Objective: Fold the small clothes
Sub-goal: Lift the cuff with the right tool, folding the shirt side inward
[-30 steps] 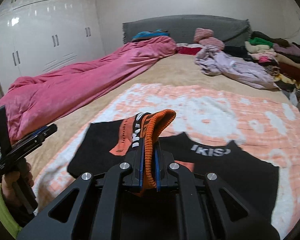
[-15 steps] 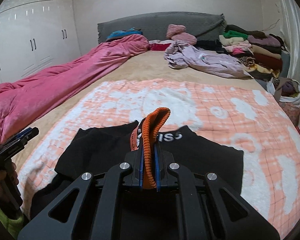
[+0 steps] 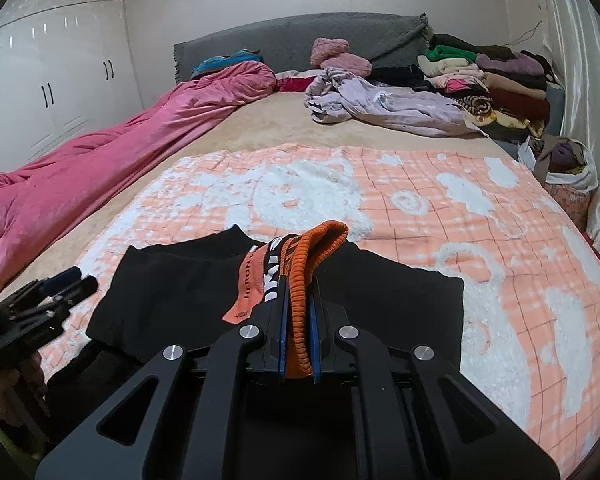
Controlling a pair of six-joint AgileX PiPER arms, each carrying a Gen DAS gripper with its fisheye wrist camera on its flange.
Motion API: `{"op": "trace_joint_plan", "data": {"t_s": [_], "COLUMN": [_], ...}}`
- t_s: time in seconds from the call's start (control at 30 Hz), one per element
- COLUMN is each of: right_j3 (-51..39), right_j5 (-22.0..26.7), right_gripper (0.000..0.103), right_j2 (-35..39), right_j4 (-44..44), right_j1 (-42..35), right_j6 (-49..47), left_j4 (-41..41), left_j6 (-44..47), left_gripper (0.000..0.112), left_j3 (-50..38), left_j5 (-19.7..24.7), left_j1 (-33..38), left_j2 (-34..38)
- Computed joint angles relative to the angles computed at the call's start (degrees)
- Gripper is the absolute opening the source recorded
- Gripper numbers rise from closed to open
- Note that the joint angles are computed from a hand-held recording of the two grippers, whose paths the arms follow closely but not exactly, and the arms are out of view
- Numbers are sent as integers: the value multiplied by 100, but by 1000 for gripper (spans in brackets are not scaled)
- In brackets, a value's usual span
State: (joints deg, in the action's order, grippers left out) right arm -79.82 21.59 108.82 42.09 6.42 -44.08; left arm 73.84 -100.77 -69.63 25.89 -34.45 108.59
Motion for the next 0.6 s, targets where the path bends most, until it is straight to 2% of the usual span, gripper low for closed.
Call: {"op": "trace_joint_plan", "data": {"t_s": [0.13,0.23,0.47,0.6], "right_j3": [4,-38,-235,-293], "right_j5": [-108,-122,22,-97], "right_gripper": [8,8,8,12], "right_j2": [62,158,542,761], "right_j4": [-266,-542,-987,-1790], "right_j1": [-29,-64,-156,-101], "right_j6": [206,459,918,1639], "left_j4": [-1183,-1680,-2263,-2213], "left_j6": [1241,1806,2345,2264], "left_gripper": [50,51,54,54], "left_j3": [-422,-536,-597,-517], "left_j5": [-198,-205,-232,-321], "left_j1": [124,171,243,265], "left_j2": [410,599,755,729]}}
